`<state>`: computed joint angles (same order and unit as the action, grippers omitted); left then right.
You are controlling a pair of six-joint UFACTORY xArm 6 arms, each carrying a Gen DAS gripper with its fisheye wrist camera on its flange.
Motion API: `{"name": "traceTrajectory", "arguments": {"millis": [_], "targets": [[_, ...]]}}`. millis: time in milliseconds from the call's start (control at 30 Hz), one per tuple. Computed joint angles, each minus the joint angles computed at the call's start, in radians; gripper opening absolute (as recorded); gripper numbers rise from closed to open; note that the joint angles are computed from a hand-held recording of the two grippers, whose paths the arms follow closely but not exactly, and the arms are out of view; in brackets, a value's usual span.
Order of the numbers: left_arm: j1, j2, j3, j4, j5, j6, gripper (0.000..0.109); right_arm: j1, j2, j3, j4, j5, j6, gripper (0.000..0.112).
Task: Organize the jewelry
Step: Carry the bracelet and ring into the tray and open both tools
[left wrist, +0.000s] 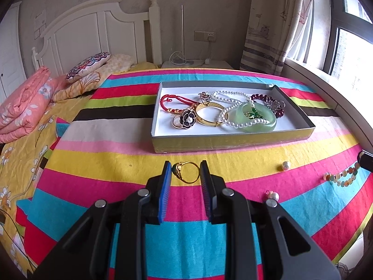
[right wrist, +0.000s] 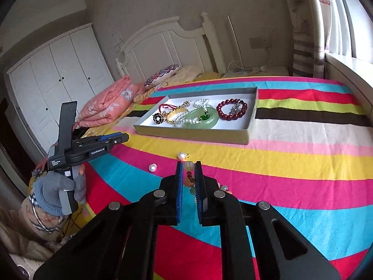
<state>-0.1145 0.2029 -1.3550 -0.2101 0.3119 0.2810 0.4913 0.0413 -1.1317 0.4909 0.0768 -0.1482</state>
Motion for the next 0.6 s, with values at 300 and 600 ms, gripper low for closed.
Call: {"name": "traceTrajectory", "arguments": {"millis": [300, 600], "targets": [[-0.007, -0.003, -0.023, 0.033, -0.003, -0.009, 0.024, -0.031, 0.014, -0.080, -0.272, 0.007, 0.190, 0.011], [-0.015, 0.023, -0.096, 0.052, 0.019, -0.010, 0.024, -0.065, 0.072, -0.206, -0.444, 0.043, 0.305, 0.011]]}}
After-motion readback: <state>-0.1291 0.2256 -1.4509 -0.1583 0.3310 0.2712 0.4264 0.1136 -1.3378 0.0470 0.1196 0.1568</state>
